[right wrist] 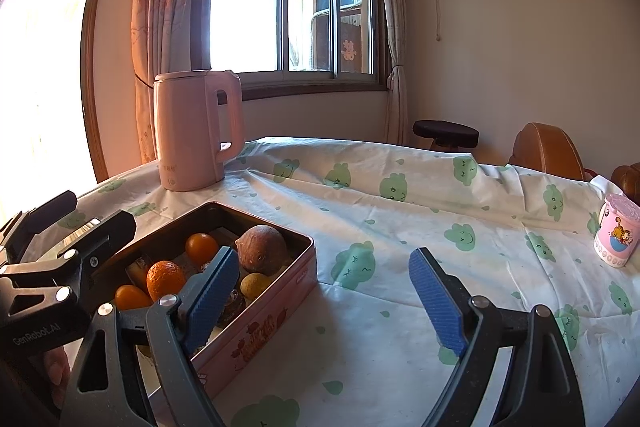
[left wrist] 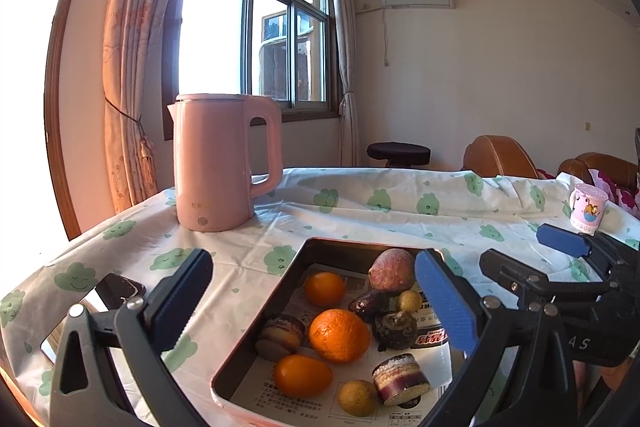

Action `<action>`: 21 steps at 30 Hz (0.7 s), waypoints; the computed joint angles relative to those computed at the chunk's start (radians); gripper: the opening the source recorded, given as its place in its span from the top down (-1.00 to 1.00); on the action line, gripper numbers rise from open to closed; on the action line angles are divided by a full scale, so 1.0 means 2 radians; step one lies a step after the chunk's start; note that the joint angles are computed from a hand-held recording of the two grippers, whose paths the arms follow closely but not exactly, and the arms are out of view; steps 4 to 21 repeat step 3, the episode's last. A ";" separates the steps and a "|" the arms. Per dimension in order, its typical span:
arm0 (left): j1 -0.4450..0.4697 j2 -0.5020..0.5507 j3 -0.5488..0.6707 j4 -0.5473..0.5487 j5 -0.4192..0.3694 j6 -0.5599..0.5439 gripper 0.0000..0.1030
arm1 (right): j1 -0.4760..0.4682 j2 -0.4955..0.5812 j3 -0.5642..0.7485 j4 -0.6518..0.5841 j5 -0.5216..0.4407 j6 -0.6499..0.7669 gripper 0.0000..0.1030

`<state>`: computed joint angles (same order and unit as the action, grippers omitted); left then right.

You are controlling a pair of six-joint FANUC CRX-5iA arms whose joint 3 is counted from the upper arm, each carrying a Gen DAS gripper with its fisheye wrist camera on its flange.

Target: Organize fruits

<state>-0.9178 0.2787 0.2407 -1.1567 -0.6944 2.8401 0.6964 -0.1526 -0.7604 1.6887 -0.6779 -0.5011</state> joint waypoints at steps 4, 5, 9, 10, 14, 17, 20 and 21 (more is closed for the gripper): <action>0.005 0.001 0.002 0.013 0.003 -0.010 -1.00 | -0.005 -0.008 -0.006 0.003 0.009 -0.006 -0.71; 0.005 0.001 0.002 0.013 0.003 -0.010 -1.00 | -0.005 -0.008 -0.006 0.003 0.009 -0.006 -0.71; 0.005 0.001 0.002 0.013 0.003 -0.010 -1.00 | -0.005 -0.008 -0.006 0.003 0.009 -0.006 -0.71; 0.005 0.001 0.002 0.013 0.003 -0.010 -1.00 | -0.005 -0.008 -0.006 0.003 0.009 -0.006 -0.71; 0.005 0.001 0.002 0.013 0.003 -0.010 -1.00 | -0.005 -0.008 -0.006 0.003 0.009 -0.006 -0.71; 0.005 0.001 0.002 0.013 0.003 -0.010 -1.00 | -0.005 -0.008 -0.006 0.003 0.009 -0.006 -0.71; 0.005 0.001 0.002 0.013 0.003 -0.010 -1.00 | -0.005 -0.008 -0.006 0.003 0.009 -0.006 -0.71; 0.005 0.001 0.002 0.013 0.003 -0.010 -1.00 | -0.005 -0.008 -0.006 0.003 0.009 -0.006 -0.71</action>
